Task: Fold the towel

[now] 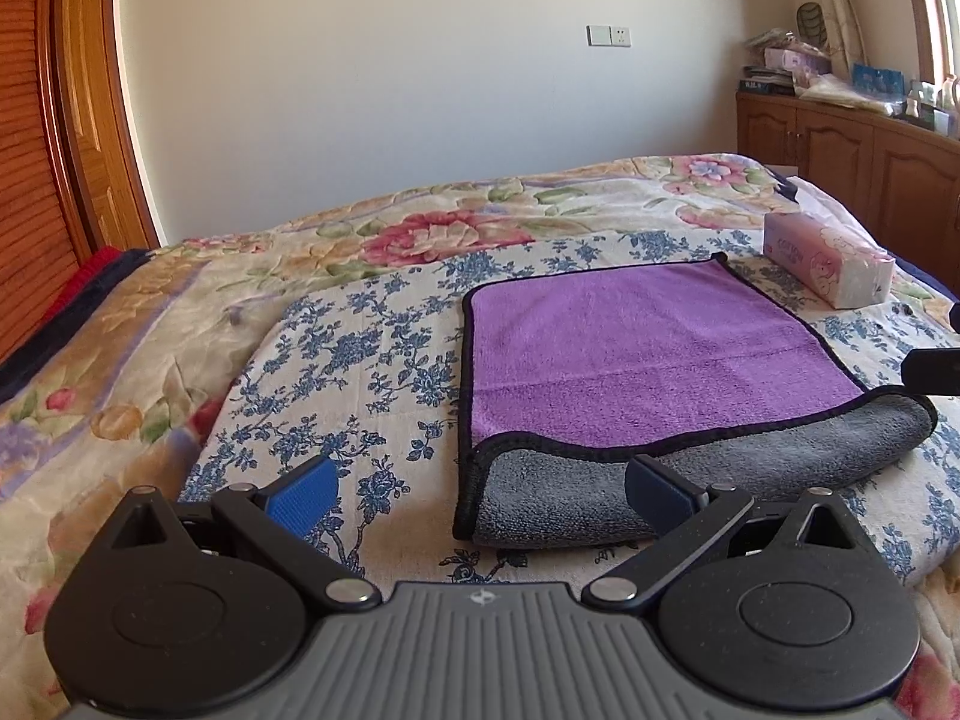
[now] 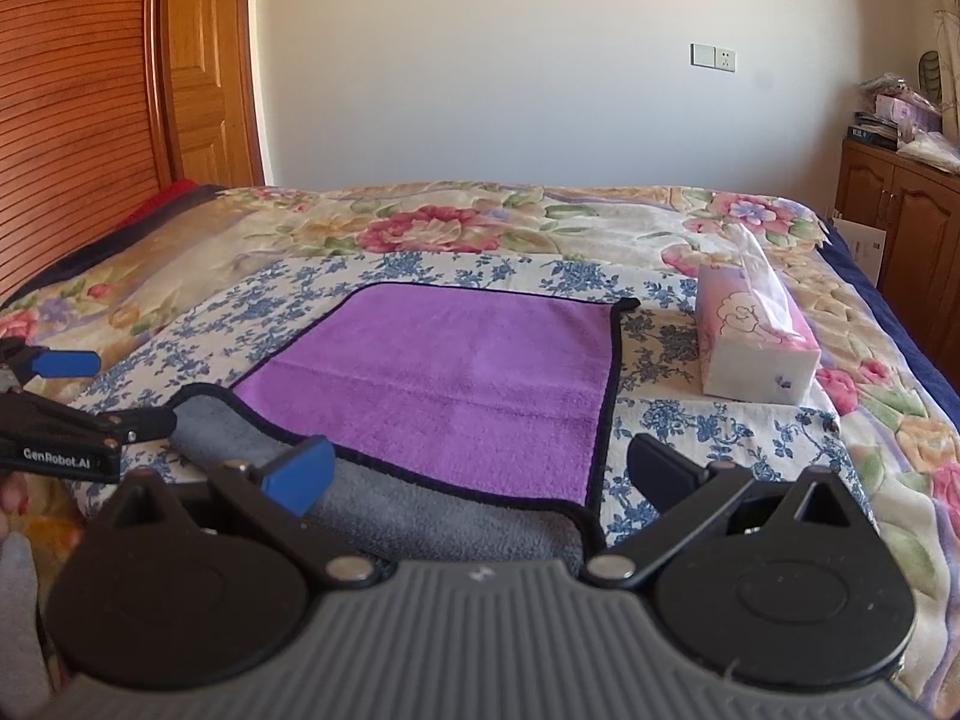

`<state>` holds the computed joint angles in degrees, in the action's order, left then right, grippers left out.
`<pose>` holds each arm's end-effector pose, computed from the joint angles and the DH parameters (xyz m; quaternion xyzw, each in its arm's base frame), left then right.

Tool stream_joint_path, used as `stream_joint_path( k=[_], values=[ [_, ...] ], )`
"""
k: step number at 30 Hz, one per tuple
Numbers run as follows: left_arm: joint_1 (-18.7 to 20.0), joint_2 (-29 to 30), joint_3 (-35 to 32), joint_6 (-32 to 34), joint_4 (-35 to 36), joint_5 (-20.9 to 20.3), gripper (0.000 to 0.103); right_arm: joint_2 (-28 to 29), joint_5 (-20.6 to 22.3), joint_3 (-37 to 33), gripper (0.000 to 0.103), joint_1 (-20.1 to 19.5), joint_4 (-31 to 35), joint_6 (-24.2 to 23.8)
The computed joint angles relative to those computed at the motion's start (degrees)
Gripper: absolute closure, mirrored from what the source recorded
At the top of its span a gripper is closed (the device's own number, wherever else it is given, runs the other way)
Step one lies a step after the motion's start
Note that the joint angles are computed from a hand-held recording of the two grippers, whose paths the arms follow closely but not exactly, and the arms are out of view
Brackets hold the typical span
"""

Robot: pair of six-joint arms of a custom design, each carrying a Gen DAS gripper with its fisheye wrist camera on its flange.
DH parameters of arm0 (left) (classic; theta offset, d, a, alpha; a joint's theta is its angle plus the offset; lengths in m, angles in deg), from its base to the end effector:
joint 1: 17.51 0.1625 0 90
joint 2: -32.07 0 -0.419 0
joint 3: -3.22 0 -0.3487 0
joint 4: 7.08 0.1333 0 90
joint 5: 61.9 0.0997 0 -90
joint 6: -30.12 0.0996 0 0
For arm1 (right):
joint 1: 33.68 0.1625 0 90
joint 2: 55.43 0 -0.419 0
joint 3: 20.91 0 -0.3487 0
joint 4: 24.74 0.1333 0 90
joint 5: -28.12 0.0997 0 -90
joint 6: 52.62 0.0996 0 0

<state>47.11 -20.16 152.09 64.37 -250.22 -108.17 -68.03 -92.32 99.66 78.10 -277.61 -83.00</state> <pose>0.0406 -0.3860 0.1908 0.2535 0.7970 -0.4126 0.3610 0.2361 -0.3676 -0.0456 0.2678 -0.8223 0.4261 0.2657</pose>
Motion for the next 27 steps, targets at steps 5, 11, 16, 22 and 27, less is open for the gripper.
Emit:
stream_joint_path(
  k=[5,11,16,22,27],
  values=[
    [2.1,-1.6,-1.9,-1.2,3.8,-2.2,0.004,-0.3,0.2,-0.3,0.0,-0.7,0.9,0.6],
    [4.3,-3.5,-4.1,-2.4,8.1,-5.2,0.013,-0.6,0.4,-0.6,0.0,-1.6,2.0,0.6],
    [5.6,-4.8,-5.3,-2.8,11.8,-7.4,0.028,-1.0,0.6,-0.6,0.0,-2.2,3.2,0.7],
    [6.7,-5.2,-6.7,-1.6,14.6,-8.8,0.045,-1.3,0.8,-0.7,0.0,-2.7,4.5,0.8],
    [7.8,-6.3,-7.8,-2.8,18.7,-10.1,0.055,-1.7,1.1,-0.6,0.0,-3.1,5.7,1.1]
  ],
)
